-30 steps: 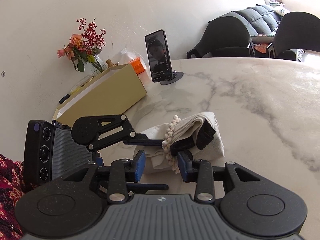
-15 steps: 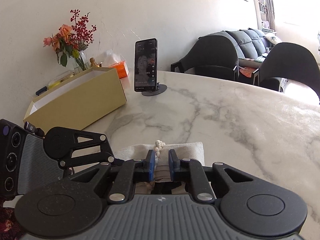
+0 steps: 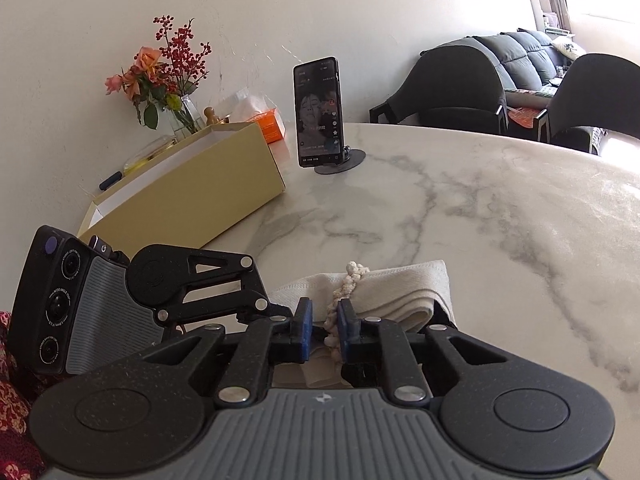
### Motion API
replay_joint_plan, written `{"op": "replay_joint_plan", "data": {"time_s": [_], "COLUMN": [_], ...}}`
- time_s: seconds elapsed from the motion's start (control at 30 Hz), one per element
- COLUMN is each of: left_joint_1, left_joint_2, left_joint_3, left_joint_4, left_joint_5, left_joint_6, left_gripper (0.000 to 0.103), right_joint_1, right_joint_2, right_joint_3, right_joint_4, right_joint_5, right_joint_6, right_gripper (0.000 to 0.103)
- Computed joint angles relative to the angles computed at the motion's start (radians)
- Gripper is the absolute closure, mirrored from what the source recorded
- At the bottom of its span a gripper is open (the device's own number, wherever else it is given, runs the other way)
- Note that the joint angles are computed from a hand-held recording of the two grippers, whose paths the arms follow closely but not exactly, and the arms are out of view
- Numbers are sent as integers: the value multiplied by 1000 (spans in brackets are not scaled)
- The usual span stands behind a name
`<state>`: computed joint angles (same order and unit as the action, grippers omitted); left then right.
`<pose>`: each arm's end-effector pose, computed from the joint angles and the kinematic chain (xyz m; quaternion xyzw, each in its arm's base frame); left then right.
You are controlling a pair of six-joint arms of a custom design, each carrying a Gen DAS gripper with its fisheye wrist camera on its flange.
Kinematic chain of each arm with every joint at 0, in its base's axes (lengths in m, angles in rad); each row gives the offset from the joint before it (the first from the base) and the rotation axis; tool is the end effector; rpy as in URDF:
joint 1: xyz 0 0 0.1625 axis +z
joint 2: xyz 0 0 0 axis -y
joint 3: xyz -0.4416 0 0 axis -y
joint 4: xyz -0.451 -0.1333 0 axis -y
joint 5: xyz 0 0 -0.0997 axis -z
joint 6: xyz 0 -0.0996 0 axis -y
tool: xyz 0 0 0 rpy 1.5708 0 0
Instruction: Fold shopping bag
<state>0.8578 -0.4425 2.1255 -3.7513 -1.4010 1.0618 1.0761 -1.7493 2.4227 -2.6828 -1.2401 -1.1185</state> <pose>-0.2024 -0.4636 -0.1353 0.7357 0.6260 -0.2273 0.1235 -0.0462 -0.4346 0.2729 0.3295 -0.9053 0.2645 0.0437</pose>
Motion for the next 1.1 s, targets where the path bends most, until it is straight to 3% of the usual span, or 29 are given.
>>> {"op": "replay_joint_plan", "data": {"time_s": [0.07, 0.27, 0.43, 0.6, 0.9, 1.1], "left_joint_1": [8, 12, 3, 25, 14, 7], "left_joint_2": [-77, -79, -67, -98, -174, -174], "left_joint_3": [56, 45, 33, 7, 30, 17], "left_joint_4": [22, 40, 41, 129, 192, 197], "left_joint_5": [-4, -14, -3, -37, -36, -27], "left_joint_6": [0, -2, 5, -19, -65, -93], "left_gripper": [46, 46, 46, 46, 51, 51], "right_joint_1": [-8, -23, -14, -39, -51, -57], "right_joint_2": [2, 11, 24, 18, 17, 8], "right_joint_3": [-10, -33, -29, -28, -21, -14], "right_joint_4": [25, 104, 54, 66, 59, 61], "right_joint_5": [13, 59, 39, 66, 86, 98], "right_joint_6": [14, 35, 63, 59, 53, 45], "right_gripper": [85, 85, 93, 95, 94, 87]}}
